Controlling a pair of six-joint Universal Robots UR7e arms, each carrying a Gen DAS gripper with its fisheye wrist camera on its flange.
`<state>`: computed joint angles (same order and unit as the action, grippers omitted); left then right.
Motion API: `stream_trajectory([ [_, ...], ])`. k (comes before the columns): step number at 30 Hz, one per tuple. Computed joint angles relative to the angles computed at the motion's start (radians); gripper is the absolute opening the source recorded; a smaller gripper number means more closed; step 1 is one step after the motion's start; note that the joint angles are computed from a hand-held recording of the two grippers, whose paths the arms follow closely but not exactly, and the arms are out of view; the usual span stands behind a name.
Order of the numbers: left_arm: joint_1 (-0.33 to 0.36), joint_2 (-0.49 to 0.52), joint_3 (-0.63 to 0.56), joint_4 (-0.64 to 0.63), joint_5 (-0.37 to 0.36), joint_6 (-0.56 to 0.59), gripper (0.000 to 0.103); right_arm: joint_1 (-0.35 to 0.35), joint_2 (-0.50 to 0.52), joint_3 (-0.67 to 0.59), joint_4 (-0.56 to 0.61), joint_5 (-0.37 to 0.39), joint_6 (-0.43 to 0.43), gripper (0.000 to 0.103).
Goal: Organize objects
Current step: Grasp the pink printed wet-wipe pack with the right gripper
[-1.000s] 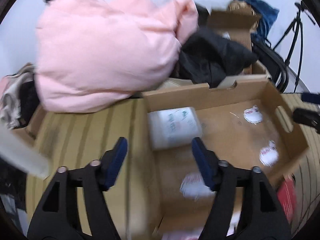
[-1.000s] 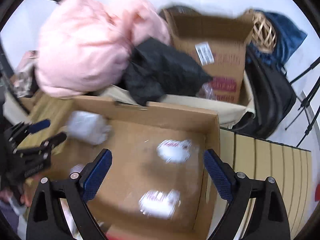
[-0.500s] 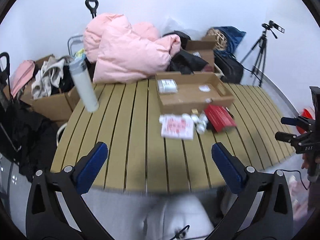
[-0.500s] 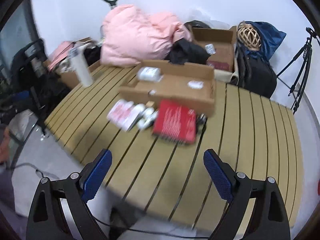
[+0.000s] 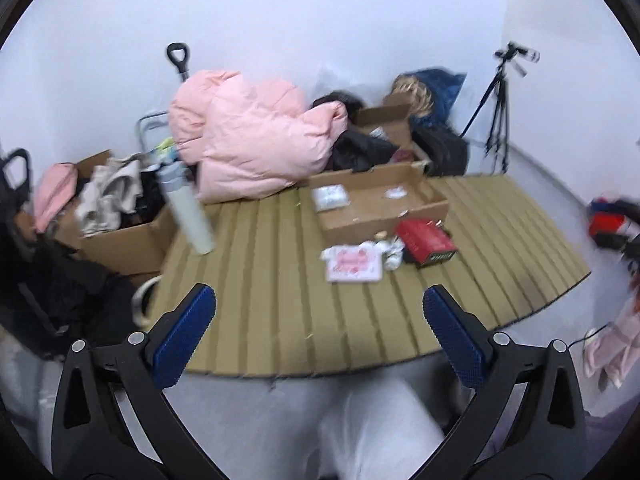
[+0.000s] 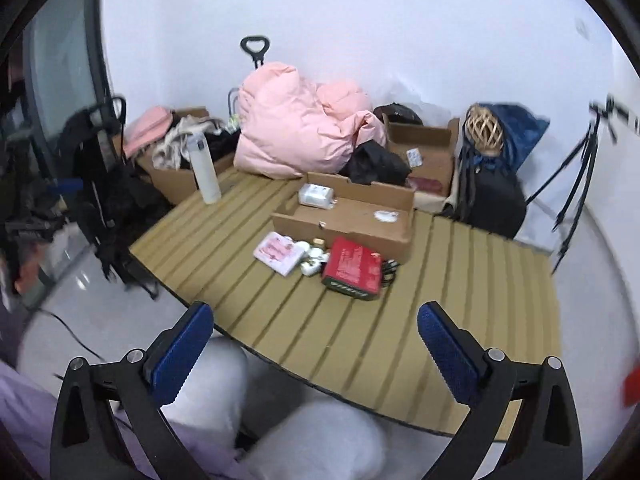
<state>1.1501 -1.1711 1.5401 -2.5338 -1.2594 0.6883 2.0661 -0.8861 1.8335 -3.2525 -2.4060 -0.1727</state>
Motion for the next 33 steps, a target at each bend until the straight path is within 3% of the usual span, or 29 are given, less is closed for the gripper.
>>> stream_trajectory([
  [2,0.063,0.056,0.045,-0.156,-0.125,0.073,0.103,-0.063,0.039,0.041,-0.097,0.07,-0.045,0.103],
  [4,0.09,0.128,0.069,-0.302,-0.123,0.095,0.103,-0.123,0.108,0.017,-0.047,0.036,-0.026,0.103],
  [6,0.111,0.224,0.026,-0.313,-0.109,0.135,0.103,-0.165,0.19,-0.028,-0.073,0.004,-0.002,0.103],
  [8,0.116,0.303,-0.041,-0.268,-0.071,0.154,0.103,-0.2,0.25,-0.08,-0.106,0.035,0.021,0.103],
  [10,0.12,0.39,-0.138,-0.206,-0.038,0.146,0.101,-0.235,0.281,-0.15,-0.066,0.139,0.073,0.094],
  [12,0.129,0.471,-0.258,-0.117,-0.04,0.105,0.099,-0.256,0.33,-0.251,-0.03,0.207,0.067,0.072],
  [15,0.148,0.603,-0.477,0.044,-0.075,-0.001,0.087,-0.284,0.437,-0.442,0.002,0.263,-0.005,0.043],
  [17,0.154,0.659,-0.568,0.098,-0.08,-0.05,0.086,-0.315,0.497,-0.551,0.039,0.336,-0.018,0.042],
  [19,0.166,0.697,-0.634,0.136,-0.104,-0.081,0.086,-0.333,0.549,-0.622,-0.002,0.37,-0.091,0.042],
  [22,0.168,0.737,-0.673,0.146,-0.053,-0.045,0.086,-0.345,0.591,-0.683,-0.017,0.386,-0.126,0.042],
  [25,0.178,0.771,-0.732,0.217,-0.041,-0.061,0.085,-0.344,0.644,-0.801,0.094,0.306,-0.083,0.042],
  [26,0.182,0.773,-0.742,0.231,-0.055,-0.073,0.085,-0.348,0.647,-0.809,0.112,0.316,-0.071,0.042],
  [29,0.188,0.766,-0.749,0.264,-0.081,-0.093,0.067,-0.366,0.648,-0.795,0.111,0.362,-0.056,0.041],
  [31,0.183,0.742,-0.717,0.271,-0.087,-0.112,0.042,-0.366,0.667,-0.822,0.128,0.355,-0.066,0.037],
  [33,0.171,0.716,-0.653,0.205,-0.043,-0.118,0.036,-0.364,0.68,-0.841,0.142,0.35,-0.068,0.037],
])
